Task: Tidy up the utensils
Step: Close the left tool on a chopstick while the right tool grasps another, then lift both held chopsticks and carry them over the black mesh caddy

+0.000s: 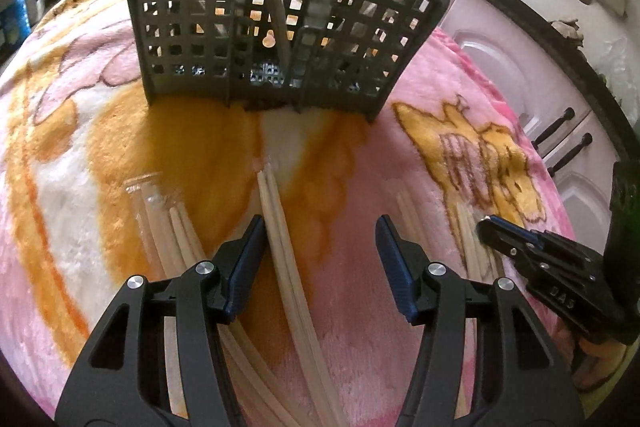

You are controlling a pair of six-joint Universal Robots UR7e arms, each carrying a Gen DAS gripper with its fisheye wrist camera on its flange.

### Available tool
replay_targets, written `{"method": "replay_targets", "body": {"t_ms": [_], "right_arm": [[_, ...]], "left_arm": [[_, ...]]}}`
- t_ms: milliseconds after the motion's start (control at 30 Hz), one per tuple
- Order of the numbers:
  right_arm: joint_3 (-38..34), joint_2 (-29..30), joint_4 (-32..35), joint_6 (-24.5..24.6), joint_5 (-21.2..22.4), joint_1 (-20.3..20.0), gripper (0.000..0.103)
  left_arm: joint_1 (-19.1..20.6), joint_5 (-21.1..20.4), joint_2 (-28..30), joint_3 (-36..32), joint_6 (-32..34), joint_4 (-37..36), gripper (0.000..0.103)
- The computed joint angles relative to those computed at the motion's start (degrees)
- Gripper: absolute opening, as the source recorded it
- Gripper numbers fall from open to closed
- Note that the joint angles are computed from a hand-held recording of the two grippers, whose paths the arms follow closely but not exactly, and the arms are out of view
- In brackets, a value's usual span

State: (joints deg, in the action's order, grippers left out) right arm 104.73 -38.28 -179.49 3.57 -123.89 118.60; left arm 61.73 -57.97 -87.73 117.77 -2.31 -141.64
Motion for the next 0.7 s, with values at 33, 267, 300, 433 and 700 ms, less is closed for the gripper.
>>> {"method": "replay_targets", "body": {"t_ms": [33,267,300,433,700], "right_arm": [[0.27,-0.40,0.02,0.54,0.89,-0.37,0.014],[1.23,-1.91,-0.42,2.53,4.88,-1.67,0.007],[1.28,-2.11,-0.42,2.76,5.49,-1.85,0.007],[1.12,-2.53,-0.64,2.52,5.90,-1.85,0.007],[0.20,-3.48,-0.97,0.77,7.06,-1.43,0.006]], "left_arm": [[0.14,0.06,0.38,-0.47,-0.05,0.35,0.046],[0.80,1.95,1.82,-2.95,-0.91,2.33,0.019],[0.90,2.24,2.06,-3.44,-0.96,2.88,0.018],[1.06,3.39,2.89,-4.83,-0.52,4.27,0.005],[0.31,0.76,1.00,-4.37,1.18,1.88,0.001]]}}
